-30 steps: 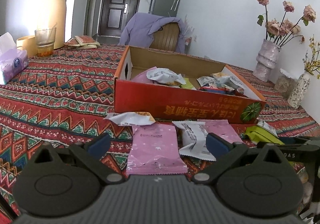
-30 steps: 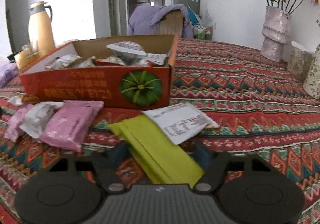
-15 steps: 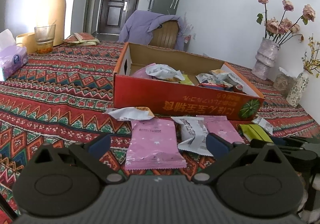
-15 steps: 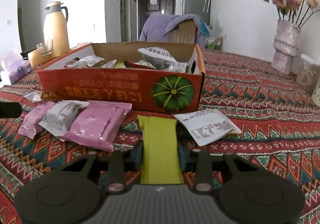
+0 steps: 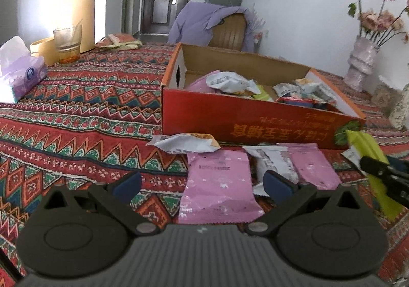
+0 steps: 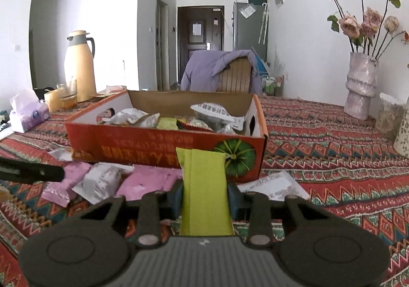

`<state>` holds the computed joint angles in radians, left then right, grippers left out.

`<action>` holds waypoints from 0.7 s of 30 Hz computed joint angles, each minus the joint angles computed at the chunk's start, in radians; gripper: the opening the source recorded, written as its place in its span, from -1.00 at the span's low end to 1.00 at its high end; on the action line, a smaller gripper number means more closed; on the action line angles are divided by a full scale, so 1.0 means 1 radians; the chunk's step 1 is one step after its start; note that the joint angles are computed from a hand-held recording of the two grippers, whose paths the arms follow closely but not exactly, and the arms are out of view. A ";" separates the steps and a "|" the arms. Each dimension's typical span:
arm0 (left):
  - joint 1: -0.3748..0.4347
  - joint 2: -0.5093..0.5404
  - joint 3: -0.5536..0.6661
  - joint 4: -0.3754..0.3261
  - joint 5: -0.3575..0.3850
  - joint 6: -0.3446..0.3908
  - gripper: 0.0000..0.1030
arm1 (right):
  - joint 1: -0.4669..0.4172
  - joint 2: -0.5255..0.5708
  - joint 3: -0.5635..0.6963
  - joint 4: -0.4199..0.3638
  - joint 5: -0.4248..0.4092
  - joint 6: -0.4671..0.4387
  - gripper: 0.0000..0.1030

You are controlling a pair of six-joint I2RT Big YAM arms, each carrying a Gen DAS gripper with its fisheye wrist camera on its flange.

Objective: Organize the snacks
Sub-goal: 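Grasp a pink packet with the left tool while the right tool holds the green bar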

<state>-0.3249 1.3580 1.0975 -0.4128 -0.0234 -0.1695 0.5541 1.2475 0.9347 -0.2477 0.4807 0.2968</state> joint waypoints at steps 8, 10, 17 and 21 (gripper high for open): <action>-0.022 0.076 0.079 -0.049 -0.045 -0.007 1.00 | 0.001 -0.002 -0.006 0.026 -0.005 -0.003 -0.34; -0.029 0.090 0.091 -0.057 -0.062 -0.007 1.00 | -0.001 -0.001 -0.006 0.030 -0.005 -0.004 -0.34; -0.044 0.124 0.119 -0.101 -0.097 -0.021 0.81 | -0.005 -0.001 -0.011 0.034 -0.007 0.005 -0.34; -0.054 0.127 0.117 -0.102 -0.122 -0.006 0.75 | -0.005 0.000 -0.014 0.037 -0.011 0.010 -0.34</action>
<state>-0.3794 1.4850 1.2143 -0.5145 -0.1449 -0.1752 0.5496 1.2471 0.9204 -0.2107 0.4696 0.3070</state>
